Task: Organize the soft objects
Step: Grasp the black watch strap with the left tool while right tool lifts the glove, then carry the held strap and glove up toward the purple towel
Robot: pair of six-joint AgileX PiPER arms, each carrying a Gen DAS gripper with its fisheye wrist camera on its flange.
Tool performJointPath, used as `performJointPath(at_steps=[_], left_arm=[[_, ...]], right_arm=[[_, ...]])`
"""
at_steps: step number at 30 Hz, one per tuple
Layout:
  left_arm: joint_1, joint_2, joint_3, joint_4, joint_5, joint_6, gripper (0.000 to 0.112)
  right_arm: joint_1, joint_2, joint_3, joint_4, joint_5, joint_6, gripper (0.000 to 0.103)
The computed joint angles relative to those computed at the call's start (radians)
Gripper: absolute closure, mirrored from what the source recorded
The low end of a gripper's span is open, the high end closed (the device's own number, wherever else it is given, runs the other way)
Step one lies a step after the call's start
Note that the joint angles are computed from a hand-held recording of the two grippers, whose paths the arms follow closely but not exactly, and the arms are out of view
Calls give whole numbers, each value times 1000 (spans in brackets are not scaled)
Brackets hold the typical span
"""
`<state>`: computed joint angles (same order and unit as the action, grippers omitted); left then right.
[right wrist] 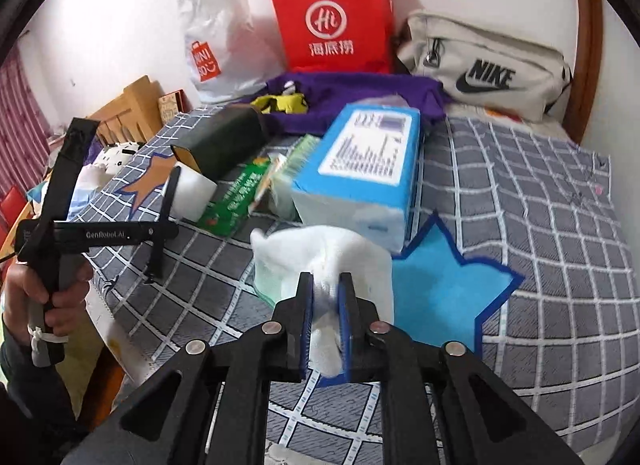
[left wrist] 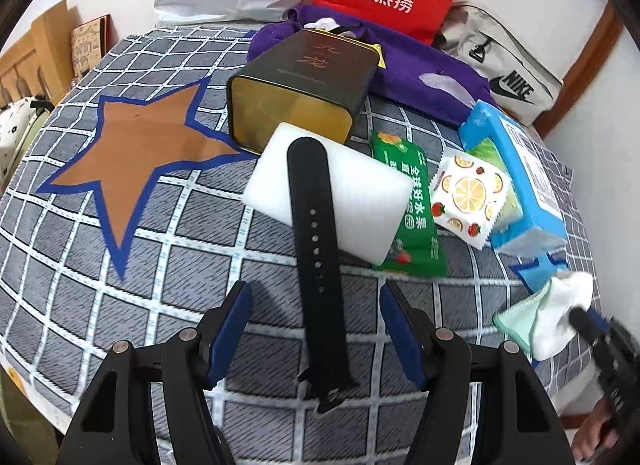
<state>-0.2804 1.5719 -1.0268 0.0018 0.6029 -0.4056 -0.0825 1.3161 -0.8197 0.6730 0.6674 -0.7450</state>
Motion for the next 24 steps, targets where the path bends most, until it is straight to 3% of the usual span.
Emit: performJointPath(at_steps=[1,2,4,5,8,14,18,19,22,24], left_arm=[[-11,8,-3,34,-2,-32,48],[-25,14,-3,73,-9,-65,48],[-48,20,1,166,-26,-147,67],[-55,26,-3,205,-24,-182,72],[-38,19,5,194,-43,-148,87],[14,-8,23,33,-65,35,90],[29,-25,26,-30,-62,101,91],[33,-29,27,-48,-64,119,91],[45,-31,28,-88,-66,162,91],[47,-31,29,-94,-66,167,91]], right_arm=[[1,9,5,15,-3,-17,83],[3,23,6,19,-3,-26,73],[7,33,18,24,-8,-39,54],[15,34,24,23,-22,-33,46],[47,59,29,10,-62,4,32],[121,127,5,12,-149,79,23],[181,163,-6,-72,-214,191,24],[202,162,1,-127,-245,244,28],[242,147,16,-321,-296,418,54],[220,143,11,-260,-265,354,68]])
